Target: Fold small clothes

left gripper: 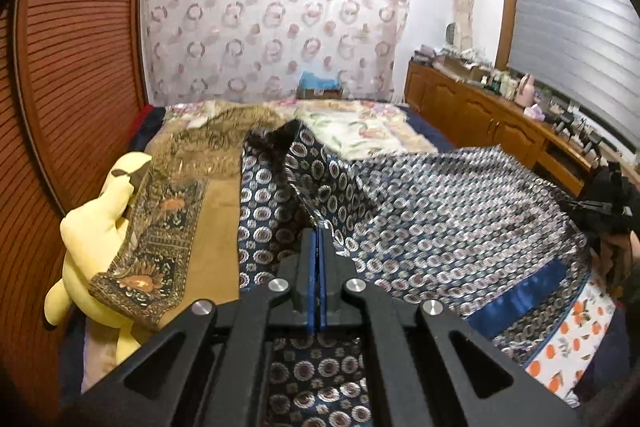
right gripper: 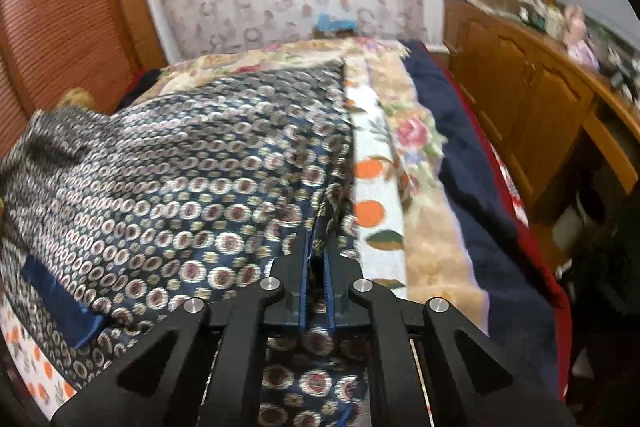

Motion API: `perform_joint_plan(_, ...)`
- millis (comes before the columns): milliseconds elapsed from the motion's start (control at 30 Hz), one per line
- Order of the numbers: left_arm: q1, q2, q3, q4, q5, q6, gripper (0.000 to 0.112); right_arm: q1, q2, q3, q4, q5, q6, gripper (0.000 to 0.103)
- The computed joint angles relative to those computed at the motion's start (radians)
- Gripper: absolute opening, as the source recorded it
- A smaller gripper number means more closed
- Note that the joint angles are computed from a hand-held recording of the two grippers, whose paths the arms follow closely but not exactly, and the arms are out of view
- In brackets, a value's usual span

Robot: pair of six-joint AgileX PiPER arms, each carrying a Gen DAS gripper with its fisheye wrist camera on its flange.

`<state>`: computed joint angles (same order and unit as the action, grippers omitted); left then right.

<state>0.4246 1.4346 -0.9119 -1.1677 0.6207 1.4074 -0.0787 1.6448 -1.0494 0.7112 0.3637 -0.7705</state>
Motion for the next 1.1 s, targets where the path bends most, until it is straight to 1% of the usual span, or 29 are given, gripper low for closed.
perform_joint_plan(33,0.015,-0.017,0.007,-0.010,0.019,0.001,0.000,0.003,-0.016,0.011,0.021,-0.009,-0.020,0.000)
perform_joint_plan(67,0.026,-0.028,0.009,-0.014,0.037,-0.002,0.000,0.000,-0.052,0.036,0.075,-0.018,-0.073,0.000)
perform_joint_plan(100,0.050,-0.049,0.021,-0.026,0.073,0.009,0.000,-0.006,-0.076,0.047,0.105,-0.014,-0.101,0.000)
perform_joint_plan(167,0.074,-0.079,0.041,-0.034,0.095,0.019,0.000,-0.021,-0.122,0.064,0.145,-0.005,-0.143,0.000)
perform_joint_plan(333,0.177,-0.130,0.106,-0.037,0.175,0.060,0.000,-0.071,-0.233,0.098,0.169,0.048,-0.179,0.000)
perform_joint_plan(400,0.204,-0.133,0.137,-0.027,0.168,0.082,0.000,-0.090,-0.254,0.105,0.162,0.078,-0.173,0.000)
perform_joint_plan(467,0.214,-0.130,0.165,-0.014,0.148,0.094,0.000,-0.096,-0.269,0.125,0.098,0.091,-0.133,0.000)
perform_joint_plan(533,0.234,-0.121,0.195,-0.015,0.135,0.118,0.000,-0.078,-0.278,0.154,0.017,0.073,-0.072,0.000)
perform_joint_plan(633,0.258,-0.107,0.227,-0.024,0.123,0.147,0.000,-0.068,-0.284,0.182,-0.019,0.051,-0.051,0.000)
perform_joint_plan(700,0.250,-0.093,0.233,-0.023,0.096,0.152,0.000,-0.071,-0.277,0.186,-0.040,0.040,-0.031,0.000)
perform_joint_plan(800,0.235,-0.068,0.225,-0.032,0.080,0.162,0.000,-0.063,-0.252,0.180,-0.098,0.028,0.030,0.000)
perform_joint_plan(867,0.221,-0.076,0.235,-0.035,0.061,0.159,0.000,-0.049,-0.228,0.168,-0.128,0.016,0.068,0.000)
perform_joint_plan(933,0.228,-0.092,0.257,-0.048,0.059,0.181,0.000,-0.036,-0.226,0.172,-0.146,0.001,0.086,0.001)
perform_joint_plan(1033,0.223,-0.107,0.262,-0.042,0.063,0.178,0.000,-0.001,-0.244,0.191,-0.243,-0.036,0.188,0.004)
perform_joint_plan(1100,0.206,-0.127,0.268,-0.026,0.032,0.157,0.002,0.011,-0.261,0.208,-0.264,-0.057,0.207,0.007)
